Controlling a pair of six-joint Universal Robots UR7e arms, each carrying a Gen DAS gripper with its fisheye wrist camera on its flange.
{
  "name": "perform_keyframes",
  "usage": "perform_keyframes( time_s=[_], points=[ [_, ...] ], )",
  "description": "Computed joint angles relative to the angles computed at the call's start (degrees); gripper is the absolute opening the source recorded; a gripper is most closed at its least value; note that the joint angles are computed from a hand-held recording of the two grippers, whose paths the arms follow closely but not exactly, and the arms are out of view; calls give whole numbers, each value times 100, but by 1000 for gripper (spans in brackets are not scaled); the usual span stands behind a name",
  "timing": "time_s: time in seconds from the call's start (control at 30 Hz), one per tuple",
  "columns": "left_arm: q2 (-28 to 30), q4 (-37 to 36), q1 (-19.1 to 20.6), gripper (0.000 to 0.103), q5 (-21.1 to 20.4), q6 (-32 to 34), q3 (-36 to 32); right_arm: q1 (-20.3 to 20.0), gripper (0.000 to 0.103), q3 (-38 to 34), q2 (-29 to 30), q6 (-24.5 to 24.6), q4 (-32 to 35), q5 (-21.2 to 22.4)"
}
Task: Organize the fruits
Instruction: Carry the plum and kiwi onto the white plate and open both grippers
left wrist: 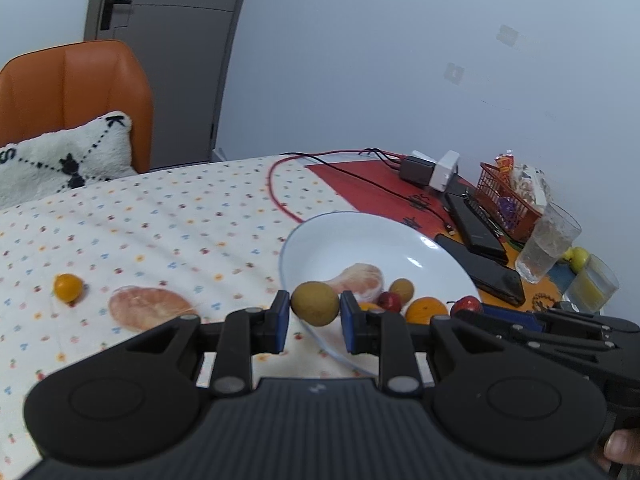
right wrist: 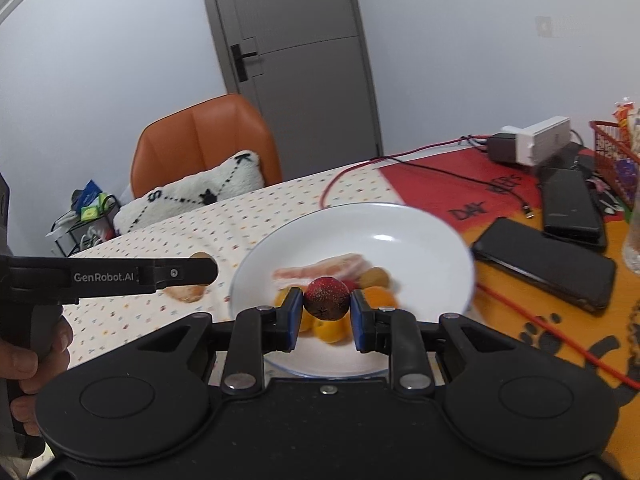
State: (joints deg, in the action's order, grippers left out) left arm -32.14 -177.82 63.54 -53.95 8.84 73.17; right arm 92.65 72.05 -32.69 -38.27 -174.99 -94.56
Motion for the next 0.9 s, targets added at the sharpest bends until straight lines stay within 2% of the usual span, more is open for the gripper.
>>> perform_keyframes(
  time_s=[0.37,0.63,0.9],
  points=[
    [289,228,-15,25,-73,50,-418,-113,24,-32,-49,13,-106,-121],
    [480,317,-1,25,142,-186,-680,-151,24,-79,-37,50,-113,-183],
    [368,336,-18,29,281,-191,-533,-186,24,-207,38,130,-76,-193]
  ],
)
